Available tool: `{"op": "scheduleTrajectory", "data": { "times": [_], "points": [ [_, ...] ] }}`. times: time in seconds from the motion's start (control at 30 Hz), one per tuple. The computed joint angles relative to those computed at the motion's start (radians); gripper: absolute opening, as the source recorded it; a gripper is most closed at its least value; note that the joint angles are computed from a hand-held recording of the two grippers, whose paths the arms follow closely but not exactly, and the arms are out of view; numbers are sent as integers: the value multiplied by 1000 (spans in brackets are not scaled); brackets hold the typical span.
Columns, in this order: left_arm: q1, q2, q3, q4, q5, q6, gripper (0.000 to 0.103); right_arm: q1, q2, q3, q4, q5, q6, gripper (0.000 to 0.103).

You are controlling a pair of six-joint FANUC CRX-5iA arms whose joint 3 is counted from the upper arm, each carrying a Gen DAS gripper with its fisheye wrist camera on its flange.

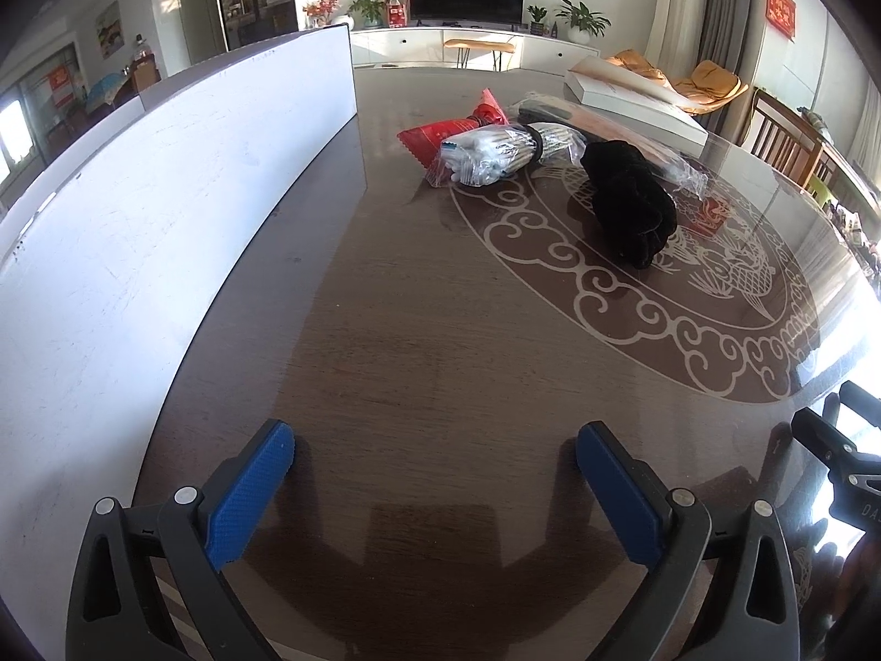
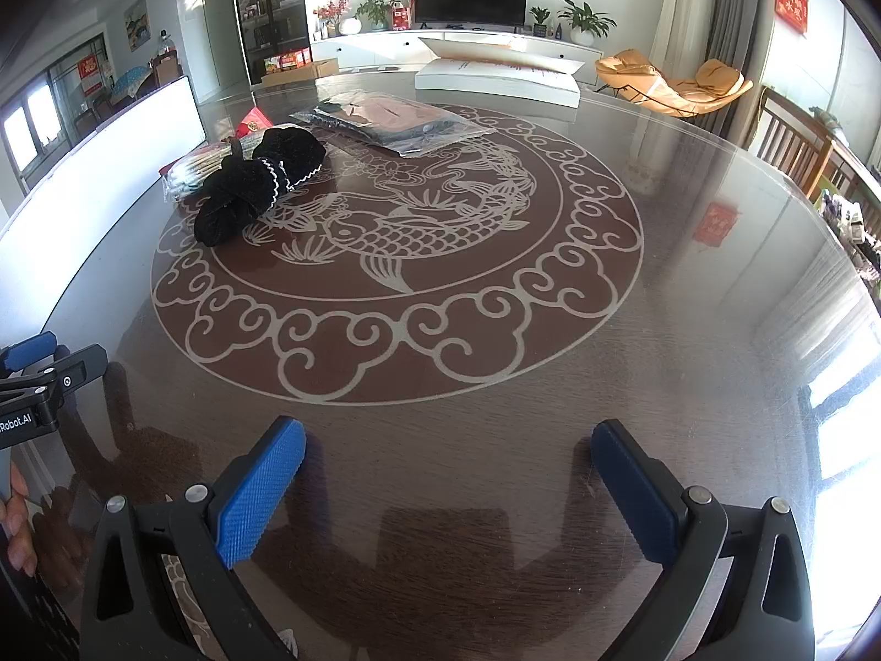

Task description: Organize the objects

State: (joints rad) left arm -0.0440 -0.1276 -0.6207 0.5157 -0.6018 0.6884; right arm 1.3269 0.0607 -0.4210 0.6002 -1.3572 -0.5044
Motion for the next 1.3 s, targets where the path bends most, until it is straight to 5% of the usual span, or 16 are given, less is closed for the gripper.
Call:
{"op": "scheduleTrajectory", "data": {
  "times": [0.2, 0.4, 0.6, 0.8, 0.83, 0.97, 1.3],
  "points": [
    [-1, 1, 0, 2, 3, 0, 103, -35, -9, 2, -5, 46, 71, 103],
    [-4, 6, 1, 8, 8, 0, 103, -190, 2, 47, 76, 189, 165, 103],
    [-4, 6, 0, 9, 9, -1, 103, -354, 123, 205, 84, 322, 299, 103],
    [-4, 6, -1, 9, 9, -1, 103, -406, 282, 390, -13, 260, 452, 102],
    [-4, 6, -1, 9, 9, -1, 103, -402, 294, 400, -10, 243, 460, 95],
    [-7, 9, 2, 7, 12, 4, 103, -365, 274, 341, 65, 227, 407, 43],
    [-9, 11, 3, 7, 14, 5, 103, -175, 70, 86, 78, 149, 179, 42]
  ]
}}
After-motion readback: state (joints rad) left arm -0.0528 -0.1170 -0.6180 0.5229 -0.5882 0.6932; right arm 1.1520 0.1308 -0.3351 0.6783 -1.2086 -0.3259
